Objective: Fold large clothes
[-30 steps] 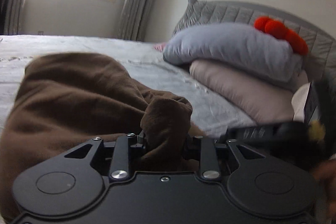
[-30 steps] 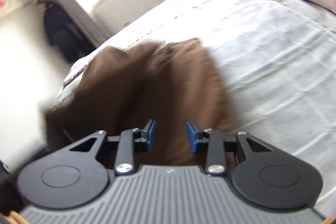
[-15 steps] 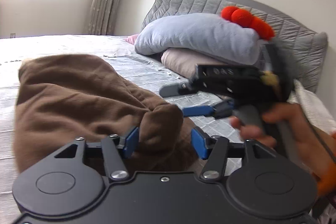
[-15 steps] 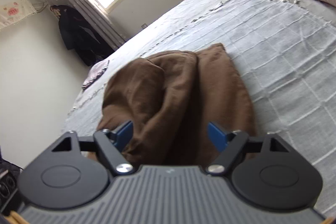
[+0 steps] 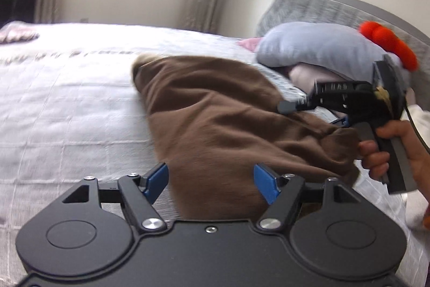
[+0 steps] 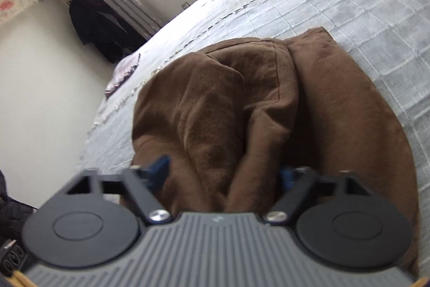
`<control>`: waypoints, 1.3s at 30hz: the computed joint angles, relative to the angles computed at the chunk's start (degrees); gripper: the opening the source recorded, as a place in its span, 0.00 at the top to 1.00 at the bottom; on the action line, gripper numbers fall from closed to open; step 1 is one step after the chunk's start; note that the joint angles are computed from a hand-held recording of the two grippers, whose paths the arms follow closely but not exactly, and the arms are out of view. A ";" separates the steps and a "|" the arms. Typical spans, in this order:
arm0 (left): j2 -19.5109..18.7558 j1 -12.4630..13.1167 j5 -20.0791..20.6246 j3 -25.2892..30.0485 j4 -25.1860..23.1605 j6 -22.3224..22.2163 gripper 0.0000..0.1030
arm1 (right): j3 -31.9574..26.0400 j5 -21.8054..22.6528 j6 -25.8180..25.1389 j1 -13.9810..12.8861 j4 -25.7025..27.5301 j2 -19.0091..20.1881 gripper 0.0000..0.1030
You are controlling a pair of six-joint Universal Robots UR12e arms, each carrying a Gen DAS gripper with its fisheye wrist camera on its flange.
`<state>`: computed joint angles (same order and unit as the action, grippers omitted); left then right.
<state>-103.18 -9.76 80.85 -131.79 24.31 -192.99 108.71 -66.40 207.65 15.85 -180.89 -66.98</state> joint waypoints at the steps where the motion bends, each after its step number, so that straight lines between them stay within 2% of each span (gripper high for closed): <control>1: 0.06 0.45 -0.34 -0.32 0.00 -0.83 0.33 | -0.56 -2.14 -1.23 0.77 1.01 -0.02 0.70; 3: -0.21 0.86 -0.90 -0.32 0.34 -2.98 0.33 | -0.99 -6.53 -3.78 2.31 -0.04 -0.19 0.84; 4: -0.23 0.90 -0.88 -0.24 0.26 -4.04 0.32 | -0.72 -9.05 -5.48 3.03 -2.12 -0.63 0.86; 5: -0.09 0.88 -0.79 -0.11 -0.09 -4.55 0.23 | -0.31 -9.43 -6.01 3.05 -4.52 -1.17 0.87; 7: -0.06 0.61 -0.34 0.28 0.32 -4.24 0.14 | 0.66 -7.73 -4.12 1.77 -7.71 -2.64 0.88; 10: -0.42 0.43 -1.52 1.04 1.30 -3.63 0.14 | 2.83 -9.16 -4.65 -0.13 -9.14 -4.95 0.88; 12: -1.11 0.52 -3.27 1.57 1.86 -5.15 0.14 | 4.66 -7.85 -4.07 -2.27 -8.83 -5.62 0.87; 14: -2.37 0.64 -5.30 2.48 1.61 -7.81 0.14 | 6.02 -5.36 -4.53 -4.16 -5.17 -5.65 0.78; 16: -3.81 0.48 -6.67 3.82 0.01 -10.78 0.13 | 6.89 -7.74 -5.84 -4.23 -0.07 -5.60 0.53; 17: -4.80 0.52 -7.54 4.33 0.56 -13.27 0.11 | 7.51 -8.63 -6.31 -4.16 0.18 -5.38 0.44; 18: -5.67 0.80 -8.96 4.79 1.08 -16.20 0.09 | 8.24 -8.28 -6.34 -4.42 -0.90 -5.04 0.26; 19: -6.51 1.26 -11.15 5.27 1.22 -19.58 0.09 | 8.94 -6.53 -5.63 -5.00 -2.36 -4.63 0.19; 22: -8.90 2.55 -17.73 6.06 0.99 -29.91 0.03 | 9.61 1.01 0.73 -7.04 -4.59 -2.72 0.20; 23: -10.16 3.10 -21.72 6.29 0.89 -34.28 0.04 | 9.75 2.51 3.64 -7.39 -4.92 -1.87 0.21; 24: -11.47 3.43 -23.90 6.24 2.47 -38.91 0.06 | 9.88 3.97 6.96 -7.54 -4.80 -1.06 0.24; 25: -12.00 3.20 -23.68 5.98 4.92 -41.14 0.07 | 10.07 5.39 9.58 -7.55 -6.06 -0.04 0.29; 26: -11.56 2.19 -21.06 5.71 5.56 -40.97 0.13 | 10.54 4.40 9.90 -7.12 -8.53 0.33 0.30; 28: -10.11 1.32 -18.33 4.98 4.57 -40.73 0.22 | 10.94 4.01 8.83 -6.65 -9.82 0.04 0.45; 29: -9.37 1.09 -17.55 4.60 4.00 -40.14 0.27 | 11.21 4.19 8.86 -6.64 -10.08 -0.39 0.49; 31: -7.75 0.58 -15.82 3.61 2.73 -39.55 0.30 | 11.67 3.79 8.60 -6.37 -9.97 -1.53 0.57; 35: -2.76 0.22 -13.30 0.39 -1.45 -37.62 0.31 | 13.16 2.66 6.48 -4.94 -7.22 -4.26 0.59; 39: 3.67 0.55 -12.99 -3.54 -7.09 -34.94 0.31 | 16.31 4.76 5.76 -3.89 -5.64 -7.22 0.59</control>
